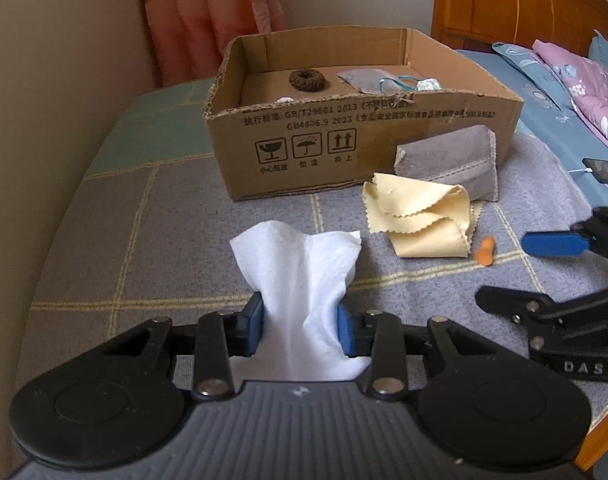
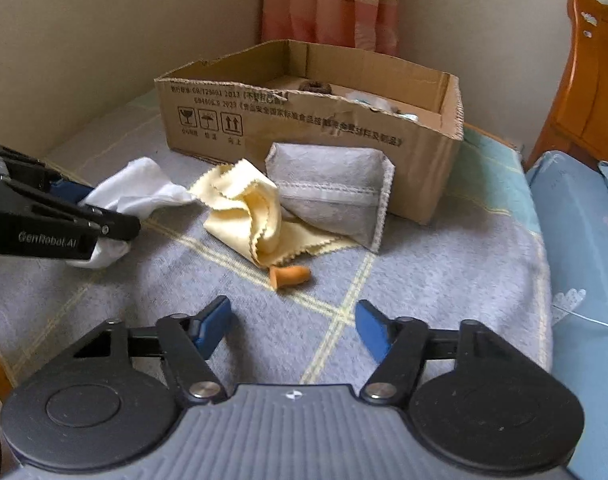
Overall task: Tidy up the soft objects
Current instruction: 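Grasp the white tissue with the left tool while the right tool grasps the orange earplug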
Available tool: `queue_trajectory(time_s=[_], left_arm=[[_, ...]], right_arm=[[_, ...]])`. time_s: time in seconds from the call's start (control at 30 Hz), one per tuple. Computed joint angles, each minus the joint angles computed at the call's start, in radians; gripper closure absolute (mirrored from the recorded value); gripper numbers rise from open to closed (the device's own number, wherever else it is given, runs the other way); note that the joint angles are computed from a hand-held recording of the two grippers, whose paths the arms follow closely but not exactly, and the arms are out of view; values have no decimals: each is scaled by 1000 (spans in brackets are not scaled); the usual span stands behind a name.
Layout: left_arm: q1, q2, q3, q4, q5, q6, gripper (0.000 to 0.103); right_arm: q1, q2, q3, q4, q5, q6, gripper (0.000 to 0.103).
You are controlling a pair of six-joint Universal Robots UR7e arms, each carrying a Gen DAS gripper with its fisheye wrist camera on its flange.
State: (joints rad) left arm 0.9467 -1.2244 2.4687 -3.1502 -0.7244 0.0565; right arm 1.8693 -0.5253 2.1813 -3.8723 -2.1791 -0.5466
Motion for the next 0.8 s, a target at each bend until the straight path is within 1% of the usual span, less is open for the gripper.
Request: queue_trajectory(time_s=[0.1, 0.27, 0.37, 0.43, 0.6, 0.67, 0.7, 0.73, 0.8], left_arm=[[3, -1, -2, 3, -6, -2, 67], [14, -8, -6, 10, -23, -11, 67], [18, -8, -9, 9, -28, -12, 67], [20, -10, -8, 11, -31, -14, 67], [22, -15, -11, 21, -36, -11, 67], [22, -15, -12, 23, -36, -10, 67], [21, -16, -12, 26, -35, -11, 67], [21, -17, -12, 28, -35, -12, 67], [21, -17, -12, 28, -35, -12, 67]], right_arm=[[-11, -8, -5, 17, 29, -21, 35], [-37, -27, -20, 63, 91, -86, 35], [-46, -34, -32, 96, 118, -120, 37], [-48, -42, -34, 113, 129, -129, 48], [-41, -53, -24, 119, 118, -132, 57], [-39, -54, -20, 113, 113, -130, 65], [-36, -53, -19, 109, 107, -128, 72], [-33, -49, -20, 103, 98, -127, 75], [-29, -48, -15, 92, 86, -123, 76]])
